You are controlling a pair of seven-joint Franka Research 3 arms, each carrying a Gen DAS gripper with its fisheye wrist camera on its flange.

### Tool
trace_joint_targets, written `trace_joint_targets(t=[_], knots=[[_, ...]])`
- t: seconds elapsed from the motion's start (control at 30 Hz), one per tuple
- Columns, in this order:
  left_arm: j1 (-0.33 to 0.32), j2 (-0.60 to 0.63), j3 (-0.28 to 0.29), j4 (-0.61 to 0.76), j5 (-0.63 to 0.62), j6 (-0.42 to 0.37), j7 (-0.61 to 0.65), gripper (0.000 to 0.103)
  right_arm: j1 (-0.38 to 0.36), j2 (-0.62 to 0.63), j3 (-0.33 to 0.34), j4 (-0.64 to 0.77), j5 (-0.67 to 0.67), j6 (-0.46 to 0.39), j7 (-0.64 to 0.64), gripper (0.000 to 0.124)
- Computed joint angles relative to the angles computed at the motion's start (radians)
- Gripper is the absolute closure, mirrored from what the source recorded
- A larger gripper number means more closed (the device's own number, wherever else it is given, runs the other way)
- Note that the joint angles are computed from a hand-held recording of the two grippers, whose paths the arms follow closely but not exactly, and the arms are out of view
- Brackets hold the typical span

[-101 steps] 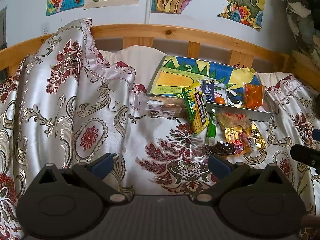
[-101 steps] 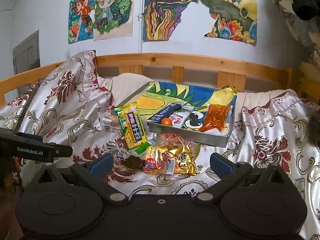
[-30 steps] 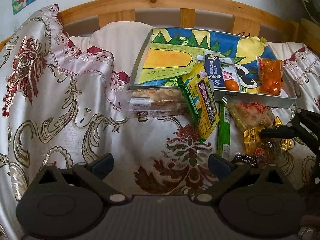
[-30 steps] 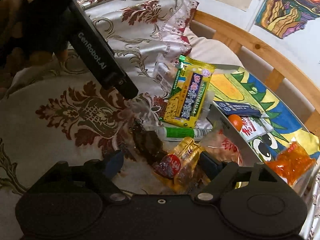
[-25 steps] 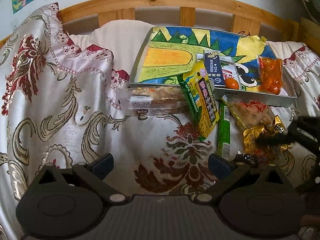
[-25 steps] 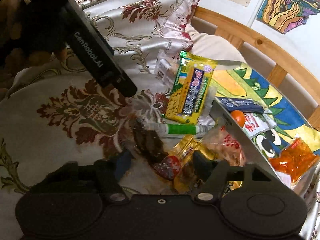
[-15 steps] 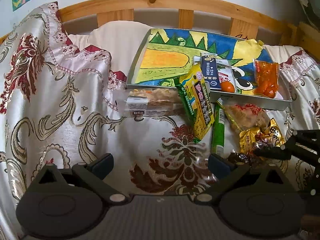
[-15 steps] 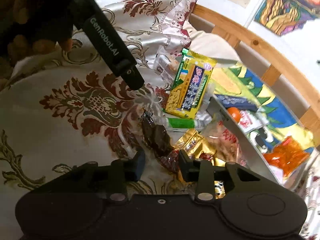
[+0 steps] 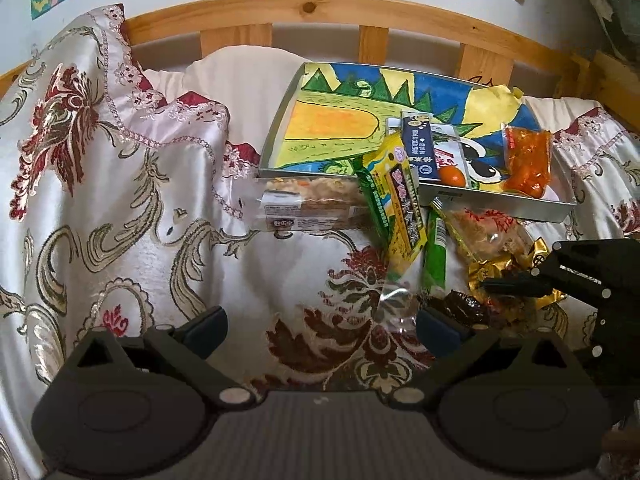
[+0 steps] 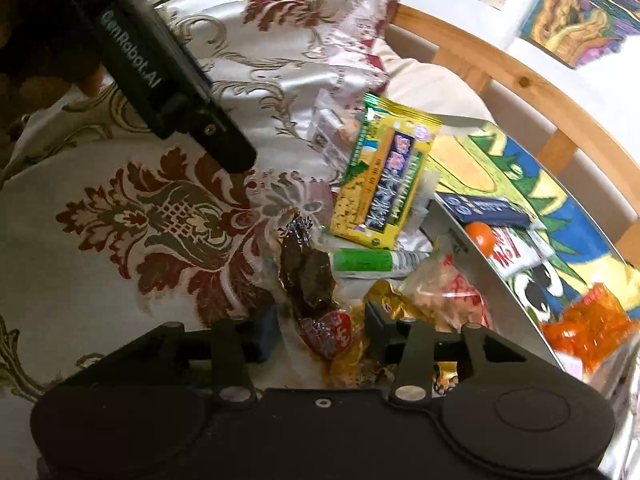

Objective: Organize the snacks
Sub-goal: 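Grasp the dark brown wrapped snack with the right tool, then grasp the green tube with the left tool while the right tool holds the brown snack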

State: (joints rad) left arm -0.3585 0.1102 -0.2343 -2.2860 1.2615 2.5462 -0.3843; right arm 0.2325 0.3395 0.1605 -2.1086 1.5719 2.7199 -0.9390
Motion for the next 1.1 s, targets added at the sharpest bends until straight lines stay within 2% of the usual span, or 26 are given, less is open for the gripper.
trace_joint_targets(t=[0.13,0.2,0.23,0.27,0.3,0.53,0.6,0.7,0.93,1.1], knots=[[0.005,0.005,0.008,-0.006,0.081,0.062,-0.049,0.001,-0.003,-0.029,-0.008,-0.019,0.013,0.015,0.128,0.079],[0.006,0.019,0.01,0.001,0.124,0.087,-0.07,0.001,-0.013,-0.051,-0.017,-0.032,0.001,-0.005,0.202,0.08],[0.007,0.028,0.011,0.007,0.137,0.096,-0.071,0.001,-0.022,-0.065,-0.024,-0.04,-0.015,-0.032,0.248,0.089],[0.006,0.041,0.012,0.017,0.147,0.102,-0.069,0.001,-0.028,-0.076,-0.03,-0.045,-0.037,-0.054,0.291,0.107],[0.004,0.052,0.013,0.027,0.155,0.106,-0.067,0.001,-0.03,-0.088,-0.032,-0.05,-0.035,-0.054,0.318,0.107],[-0.021,0.143,0.031,0.125,0.169,0.109,0.031,0.001,-0.022,-0.099,-0.042,-0.065,0.008,-0.04,0.245,0.108],[-0.033,0.159,0.04,0.144,0.188,0.096,0.039,0.003,-0.023,-0.097,-0.043,-0.063,0.044,-0.04,0.209,0.108],[-0.04,0.175,0.049,0.161,0.21,0.102,0.05,0.007,-0.027,-0.09,-0.05,-0.048,0.062,-0.049,0.227,0.109],[-0.04,0.236,0.07,0.223,0.2,0.164,0.087,0.03,-0.053,-0.064,-0.057,-0.009,0.02,-0.098,0.359,0.11],[-0.048,0.28,0.085,0.271,0.142,0.177,0.139,0.054,-0.068,-0.051,-0.053,0.005,0.016,-0.116,0.379,0.11]])
